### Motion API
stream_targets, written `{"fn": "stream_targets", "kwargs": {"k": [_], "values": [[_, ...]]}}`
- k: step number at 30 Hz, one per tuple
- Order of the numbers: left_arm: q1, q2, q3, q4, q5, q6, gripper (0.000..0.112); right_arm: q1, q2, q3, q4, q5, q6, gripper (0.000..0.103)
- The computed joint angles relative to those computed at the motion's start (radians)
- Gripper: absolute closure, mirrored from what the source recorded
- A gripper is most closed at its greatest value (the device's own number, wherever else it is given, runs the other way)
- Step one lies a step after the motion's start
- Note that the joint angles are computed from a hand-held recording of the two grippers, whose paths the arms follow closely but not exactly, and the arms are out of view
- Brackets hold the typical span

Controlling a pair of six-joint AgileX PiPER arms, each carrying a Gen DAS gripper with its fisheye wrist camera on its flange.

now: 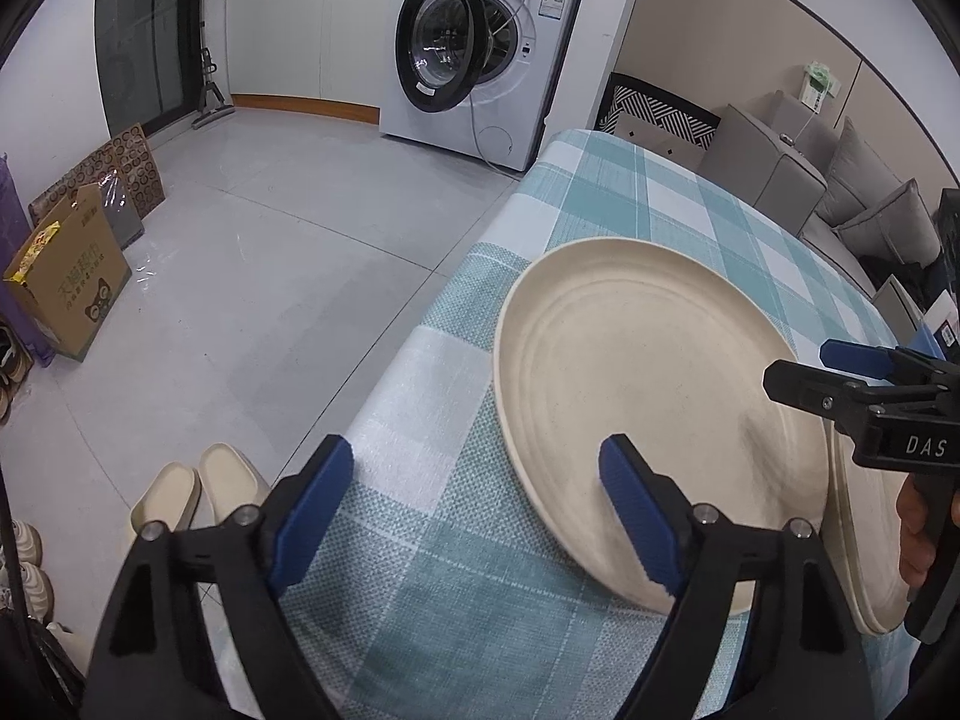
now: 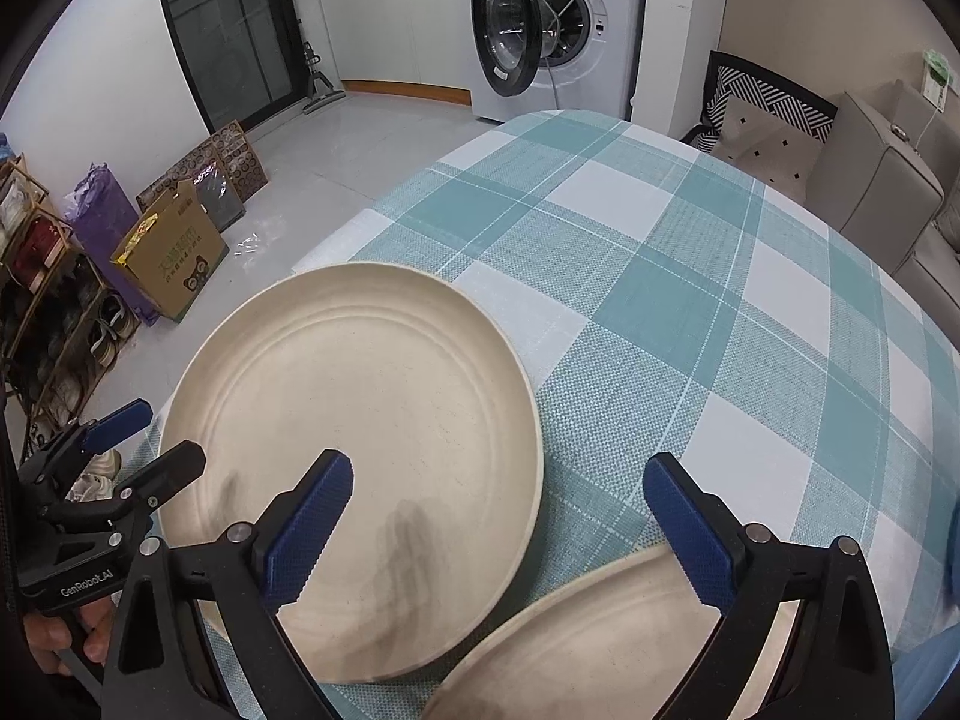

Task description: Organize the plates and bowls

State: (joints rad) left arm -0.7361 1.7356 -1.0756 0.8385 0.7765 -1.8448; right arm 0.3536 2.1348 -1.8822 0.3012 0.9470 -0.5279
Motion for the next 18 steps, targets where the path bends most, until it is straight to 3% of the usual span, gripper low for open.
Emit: {"fn": "stream_targets", "kwargs": {"k": [7, 9, 13, 18], "values": [[0.004, -0.005, 0.009, 0.001, -0.022, 0.001, 0.038, 0.012, 0.02, -0.014, -0.022, 0.016, 0.01, 0.023], [0.005, -0.004, 0.009, -0.003, -0.025, 0.006, 0.041, 0.013, 0.023, -0.015, -0.023, 0.025, 0.01, 0.031], [0.007, -0.006, 0.01, -0.001, -0.033, 0.012, 0.053, 0.019, 0.028, -0.016, -0.037, 0.037, 0.013, 0.04], [0.005, -0.011, 0.017, 0.007, -0.046, 0.009, 0.067, 0.023, 0.016, 0.007, -0.054, 0.017, 0.023, 0.06]]}}
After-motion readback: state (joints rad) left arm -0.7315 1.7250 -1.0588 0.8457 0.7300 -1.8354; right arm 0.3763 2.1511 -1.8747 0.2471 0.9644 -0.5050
